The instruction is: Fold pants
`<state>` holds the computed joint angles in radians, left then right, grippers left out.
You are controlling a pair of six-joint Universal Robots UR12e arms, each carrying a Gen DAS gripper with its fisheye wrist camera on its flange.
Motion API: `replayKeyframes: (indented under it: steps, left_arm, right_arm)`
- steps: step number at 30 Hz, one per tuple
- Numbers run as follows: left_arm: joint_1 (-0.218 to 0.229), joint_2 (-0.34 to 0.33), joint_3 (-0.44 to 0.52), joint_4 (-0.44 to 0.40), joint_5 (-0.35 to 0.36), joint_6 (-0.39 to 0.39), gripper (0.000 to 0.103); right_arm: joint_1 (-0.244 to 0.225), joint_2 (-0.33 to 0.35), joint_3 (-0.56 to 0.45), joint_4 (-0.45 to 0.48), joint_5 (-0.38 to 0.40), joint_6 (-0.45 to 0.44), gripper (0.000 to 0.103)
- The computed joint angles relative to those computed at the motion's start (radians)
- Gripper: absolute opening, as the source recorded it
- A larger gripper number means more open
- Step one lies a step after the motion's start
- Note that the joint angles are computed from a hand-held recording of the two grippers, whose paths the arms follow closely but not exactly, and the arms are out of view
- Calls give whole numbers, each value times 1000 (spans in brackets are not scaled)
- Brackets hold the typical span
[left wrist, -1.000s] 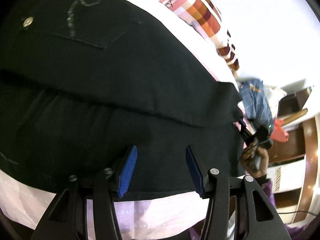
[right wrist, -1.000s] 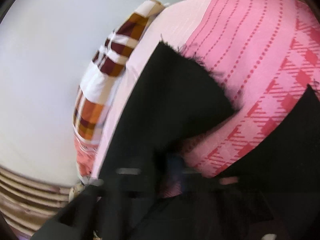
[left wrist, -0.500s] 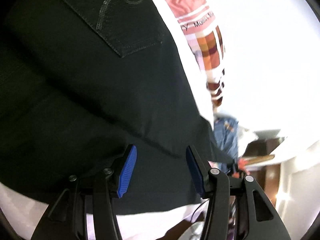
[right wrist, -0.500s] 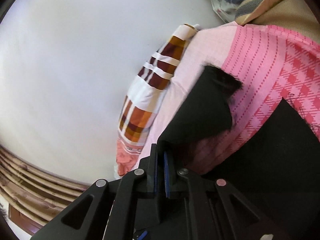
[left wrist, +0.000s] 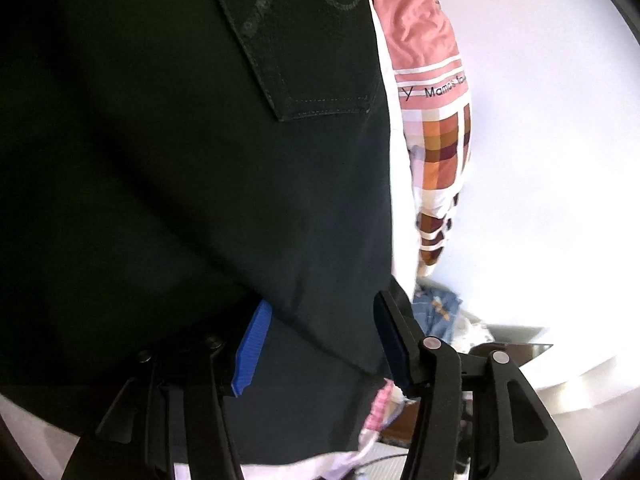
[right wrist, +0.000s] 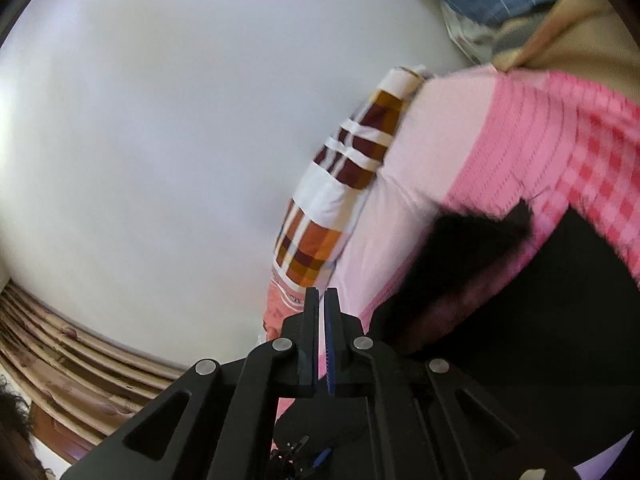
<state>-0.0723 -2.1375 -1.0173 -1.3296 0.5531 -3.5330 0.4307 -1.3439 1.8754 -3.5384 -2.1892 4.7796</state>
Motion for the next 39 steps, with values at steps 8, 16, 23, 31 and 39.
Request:
replayKeyframes:
  steps: [8, 16, 23, 31, 39]
  left_arm:
    - [-9, -9, -24, 180, 7, -84, 50]
    - [2, -1, -43, 257, -34, -48, 44]
    - [7, -3, -46, 273, -76, -65, 44]
    - [16, -8, -37, 183, -61, -26, 44]
    - [11, -26, 1, 106, -43, 57, 19]
  right_arm:
    - [26, -28, 19, 157, 51, 26, 10]
    - [57, 76, 53, 20, 63, 300, 57]
    - [21, 130, 9, -11, 124, 285, 62]
    - [-39, 124, -9, 86, 222, 230, 7]
    - [-19, 112, -20, 118, 159, 190, 5]
